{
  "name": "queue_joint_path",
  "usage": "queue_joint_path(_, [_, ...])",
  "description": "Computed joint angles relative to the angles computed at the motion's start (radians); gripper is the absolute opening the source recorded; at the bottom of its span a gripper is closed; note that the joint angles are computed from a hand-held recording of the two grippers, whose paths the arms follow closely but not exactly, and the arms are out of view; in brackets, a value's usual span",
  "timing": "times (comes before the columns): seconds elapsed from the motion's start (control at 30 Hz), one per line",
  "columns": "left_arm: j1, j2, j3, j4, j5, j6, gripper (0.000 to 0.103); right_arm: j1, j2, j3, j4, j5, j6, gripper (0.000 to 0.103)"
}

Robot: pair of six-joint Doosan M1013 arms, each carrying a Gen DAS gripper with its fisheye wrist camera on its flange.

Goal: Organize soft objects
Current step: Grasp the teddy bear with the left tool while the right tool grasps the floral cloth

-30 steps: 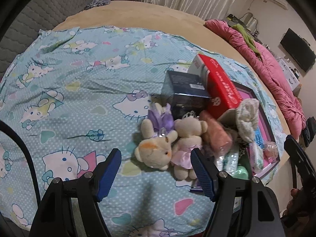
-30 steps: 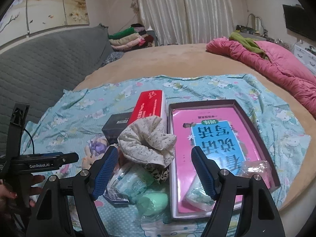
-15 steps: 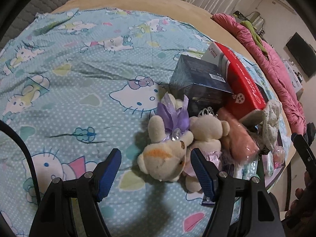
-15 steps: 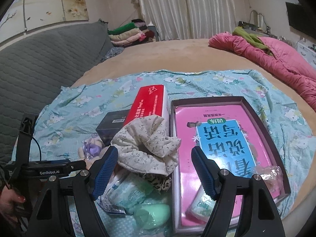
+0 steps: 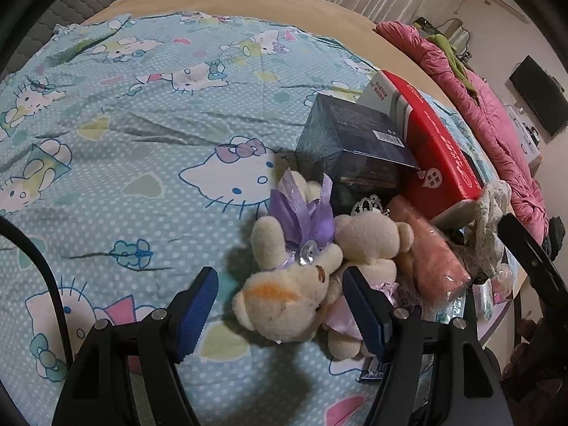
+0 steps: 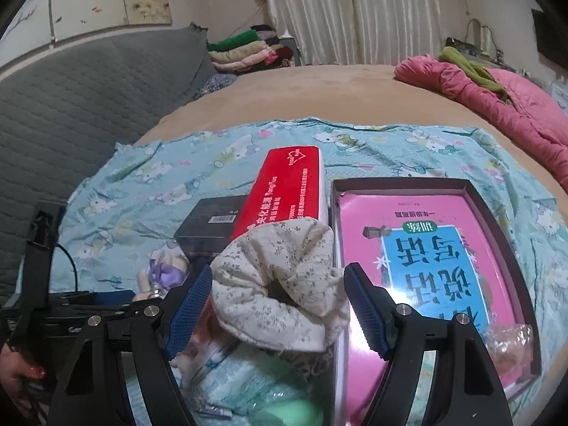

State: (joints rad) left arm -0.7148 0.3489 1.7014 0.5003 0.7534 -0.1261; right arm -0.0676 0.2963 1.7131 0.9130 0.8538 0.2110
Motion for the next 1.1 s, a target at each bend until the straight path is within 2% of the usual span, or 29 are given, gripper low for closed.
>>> queue_joint_path(0.2, [0.006, 0.003, 0.005, -0.005, -0.008, 0.002, 0.072, 0.018, 0.012, -0.005, -0.010, -0.029, -0.007, 0.078])
queue_joint_path(0.3, [0.008, 0.002, 0.010, 0.001, -0.014, -0.001, 0.072, 0.014, 0.019, -0.008, -0.001, -0.018, -0.001, 0.078])
queue_joint_path(0.37, [0.008, 0.000, 0.015, 0.015, -0.021, -0.022, 0.072, 0.011, 0.019, -0.009, 0.004, -0.014, 0.002, 0.065])
queue_joint_path(0.4, [0.008, -0.001, 0.017, 0.018, -0.025, -0.028, 0.072, 0.012, 0.018, -0.009, -0.001, -0.021, 0.003, 0.054])
queue_joint_path(0.43, [0.009, -0.001, 0.018, 0.020, -0.027, -0.031, 0.072, 0.012, 0.018, -0.010, -0.007, -0.021, 0.003, 0.048])
queue_joint_path(0.57, [0.012, -0.001, 0.024, 0.034, -0.039, -0.050, 0.072, 0.004, 0.021, -0.013, -0.006, -0.015, -0.006, 0.031])
queue_joint_path(0.67, [0.012, 0.000, 0.025, 0.046, -0.046, -0.068, 0.072, -0.008, 0.035, -0.034, -0.016, 0.028, 0.022, 0.021])
queue_joint_path(0.7, [0.012, 0.001, 0.026, 0.052, -0.047, -0.072, 0.069, -0.013, 0.040, -0.041, -0.017, 0.045, 0.034, 0.018])
queue_joint_path(0.73, [0.010, 0.002, 0.026, 0.062, -0.045, -0.080, 0.066, -0.018, 0.046, -0.048, -0.014, 0.067, 0.039, 0.017])
queue_joint_path(0.83, [0.014, -0.002, 0.038, 0.072, -0.101, -0.087, 0.044, -0.024, 0.042, -0.043, -0.006, 0.073, 0.024, 0.016])
queue_joint_path(1.1, [0.009, 0.000, 0.038, 0.098, -0.104, -0.102, 0.040, -0.042, 0.030, -0.038, 0.047, 0.099, -0.013, 0.015])
